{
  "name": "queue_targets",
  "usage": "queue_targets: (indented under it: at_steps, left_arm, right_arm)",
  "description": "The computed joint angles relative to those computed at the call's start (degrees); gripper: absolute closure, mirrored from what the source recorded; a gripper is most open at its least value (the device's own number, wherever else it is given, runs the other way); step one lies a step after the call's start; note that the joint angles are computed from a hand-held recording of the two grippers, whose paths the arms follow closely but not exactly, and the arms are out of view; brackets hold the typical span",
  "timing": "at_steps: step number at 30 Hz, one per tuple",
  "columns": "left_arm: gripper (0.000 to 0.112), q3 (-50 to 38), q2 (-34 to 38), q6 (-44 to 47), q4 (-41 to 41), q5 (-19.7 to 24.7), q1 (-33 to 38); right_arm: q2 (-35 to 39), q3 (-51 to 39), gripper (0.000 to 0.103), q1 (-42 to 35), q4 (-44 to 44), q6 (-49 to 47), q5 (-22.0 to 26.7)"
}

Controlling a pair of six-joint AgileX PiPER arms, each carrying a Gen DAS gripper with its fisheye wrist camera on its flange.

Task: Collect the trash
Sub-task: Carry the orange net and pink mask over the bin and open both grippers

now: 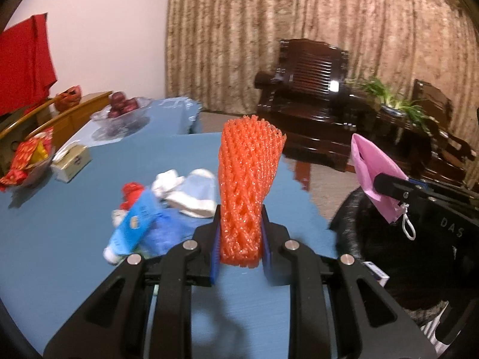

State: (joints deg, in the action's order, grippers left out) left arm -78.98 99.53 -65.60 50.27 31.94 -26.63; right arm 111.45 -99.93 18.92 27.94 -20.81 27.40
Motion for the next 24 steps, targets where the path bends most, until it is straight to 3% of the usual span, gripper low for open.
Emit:
queue_targets:
  at_steps: [12, 24]
  left_arm:
    - [0.091, -11.10, 7.74, 6.62, -5.53, -0.84, -6.94]
    - [0.091, -25.07, 18.63, 17.67, -15.40, 0.09, -10.99]
  right_arm:
    - [-8.95, 13.36, 0.093, -8.96, -0.24, -0.60, -4.88]
    - [-10.73, 19.02, 0.093, -16.32, -3.03, 1.67, -6.42]
